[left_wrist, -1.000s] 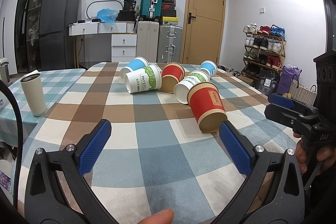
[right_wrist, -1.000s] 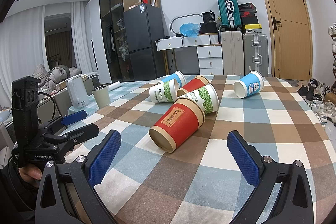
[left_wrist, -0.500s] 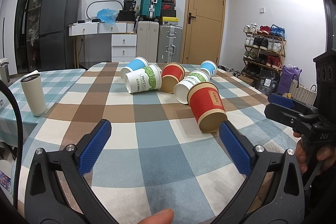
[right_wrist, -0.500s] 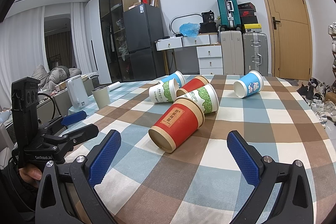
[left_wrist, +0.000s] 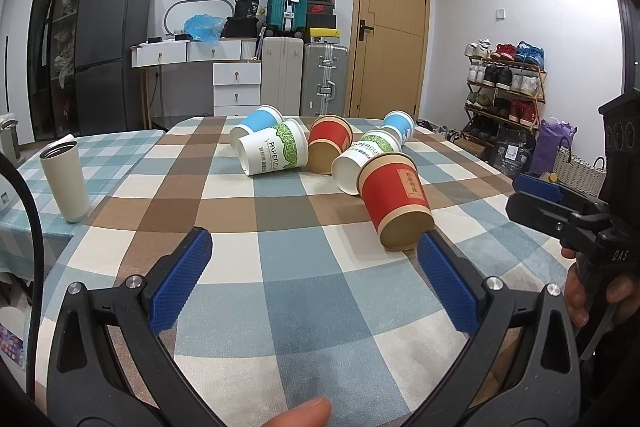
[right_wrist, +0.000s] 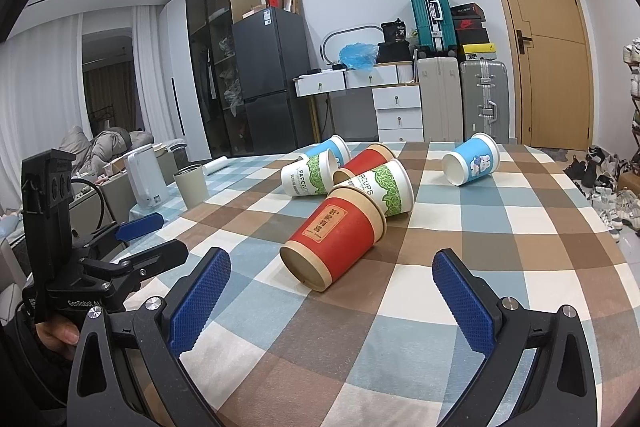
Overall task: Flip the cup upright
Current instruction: 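Move the left gripper toward the red cup lying on its side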
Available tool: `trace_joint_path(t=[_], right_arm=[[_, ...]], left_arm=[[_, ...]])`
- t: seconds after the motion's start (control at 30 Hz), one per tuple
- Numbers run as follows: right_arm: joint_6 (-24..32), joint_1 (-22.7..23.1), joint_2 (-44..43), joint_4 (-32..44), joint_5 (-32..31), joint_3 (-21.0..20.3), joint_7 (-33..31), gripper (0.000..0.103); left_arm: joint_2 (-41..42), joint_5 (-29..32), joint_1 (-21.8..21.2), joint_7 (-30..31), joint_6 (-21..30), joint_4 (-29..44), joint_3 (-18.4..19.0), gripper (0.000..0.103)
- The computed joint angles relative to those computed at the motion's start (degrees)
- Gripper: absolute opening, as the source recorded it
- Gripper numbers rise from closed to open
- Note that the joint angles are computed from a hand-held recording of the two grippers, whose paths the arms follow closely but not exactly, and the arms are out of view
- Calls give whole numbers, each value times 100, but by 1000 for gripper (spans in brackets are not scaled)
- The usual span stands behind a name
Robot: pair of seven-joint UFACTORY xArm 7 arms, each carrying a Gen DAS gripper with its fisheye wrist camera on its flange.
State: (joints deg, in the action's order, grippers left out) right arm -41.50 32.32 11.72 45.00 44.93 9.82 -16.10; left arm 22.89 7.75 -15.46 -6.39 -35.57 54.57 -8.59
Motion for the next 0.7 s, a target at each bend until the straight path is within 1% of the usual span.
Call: trace_joint_path(t=[0.07, 0.13, 0.27, 0.37, 0.47, 0.53, 0.57, 0.63, 0.7], right_arm=[[67, 59, -30, 86, 217, -5, -182, 103], [35, 37, -31, 27, 175, 6, -139, 103], [91, 36, -63, 52, 307, -1, -227, 103], [139, 19, -96, 64, 391, -1, -228, 103], [145, 62, -123, 139, 734, -16, -492, 103], [139, 47, -150, 153, 896, -9, -595, 103], [156, 39, -171, 163, 1000, -8, -667, 103], [208, -7, -215, 160, 1125, -2, -732, 103], [232, -74, -253, 111, 1107, 18, -622, 103]], left_arm=[[40, 34, 16, 1, 9, 38, 2, 102], [82, -166, -143, 145, 65, 125, 64, 102], [42, -350, -265, 316, 144, 138, 107, 102], [29, -373, -251, 320, 208, 163, 68, 102], [12, -362, -267, 304, 443, 270, 32, 102], [64, -578, -480, 487, 694, 451, 138, 102], [85, -564, -468, 484, 785, 516, 106, 102], [149, -358, -295, 323, 1005, 685, -85, 102], [241, -147, -128, 139, 1288, 905, -281, 102]])
